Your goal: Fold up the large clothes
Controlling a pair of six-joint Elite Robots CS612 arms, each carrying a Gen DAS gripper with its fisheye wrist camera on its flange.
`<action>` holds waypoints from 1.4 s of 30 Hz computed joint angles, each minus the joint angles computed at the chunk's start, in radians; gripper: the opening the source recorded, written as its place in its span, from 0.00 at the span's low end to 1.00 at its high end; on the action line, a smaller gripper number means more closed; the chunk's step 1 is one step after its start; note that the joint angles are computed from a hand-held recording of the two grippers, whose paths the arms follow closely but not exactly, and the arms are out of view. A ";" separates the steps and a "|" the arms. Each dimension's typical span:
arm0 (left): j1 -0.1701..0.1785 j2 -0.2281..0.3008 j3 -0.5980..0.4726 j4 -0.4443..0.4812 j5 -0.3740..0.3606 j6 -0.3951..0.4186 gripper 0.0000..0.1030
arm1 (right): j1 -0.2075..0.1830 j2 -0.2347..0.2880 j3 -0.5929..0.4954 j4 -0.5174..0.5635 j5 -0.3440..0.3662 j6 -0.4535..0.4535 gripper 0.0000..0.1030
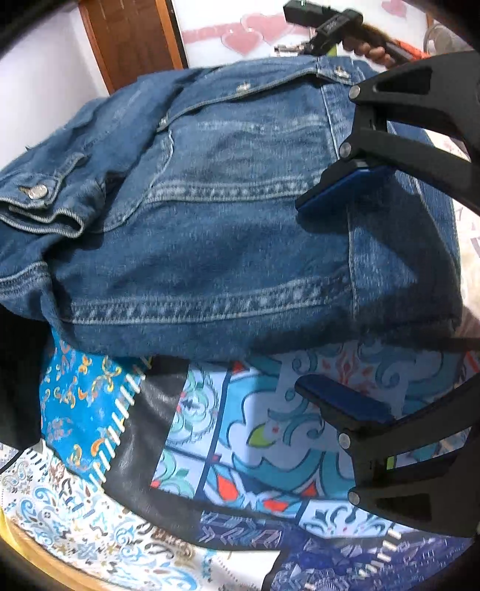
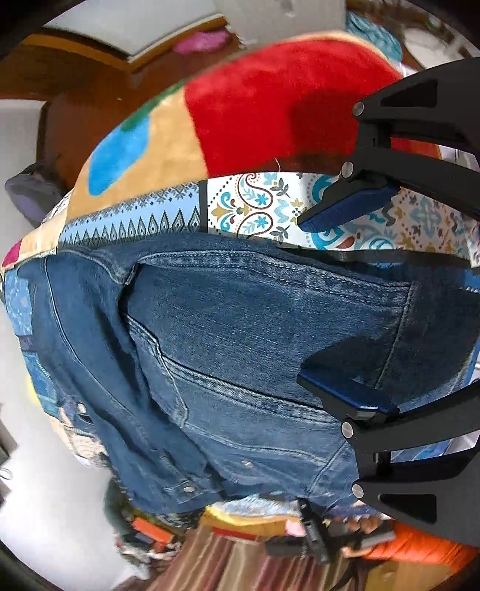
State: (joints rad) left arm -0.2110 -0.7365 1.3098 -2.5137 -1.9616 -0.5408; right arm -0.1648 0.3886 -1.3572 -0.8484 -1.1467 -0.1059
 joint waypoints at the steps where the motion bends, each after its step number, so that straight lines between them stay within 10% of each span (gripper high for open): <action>1: -0.001 -0.001 0.007 -0.015 -0.004 -0.009 0.85 | -0.001 0.001 0.001 -0.002 0.011 0.003 0.73; 8: -0.020 -0.008 0.014 -0.068 -0.005 -0.008 0.60 | -0.015 0.020 -0.007 -0.044 0.119 0.094 0.68; 13: -0.043 -0.025 -0.009 -0.066 0.088 0.040 0.19 | -0.010 0.025 -0.006 -0.073 0.136 0.176 0.17; 25: -0.018 -0.020 -0.101 -0.271 -0.048 -0.015 0.06 | -0.023 -0.050 0.077 -0.256 0.313 0.137 0.06; 33: -0.011 0.032 -0.288 -0.395 0.088 0.022 0.00 | 0.012 -0.135 0.283 -0.568 0.172 0.288 0.05; 42: -0.028 0.130 -0.467 -0.075 0.286 0.129 0.00 | 0.030 -0.206 0.517 -0.637 0.082 0.318 0.06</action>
State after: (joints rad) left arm -0.2391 -0.6069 0.8429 -2.5887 -1.6757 -0.4122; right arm -0.1346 0.1829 -0.8398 -1.4851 -1.0648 0.2121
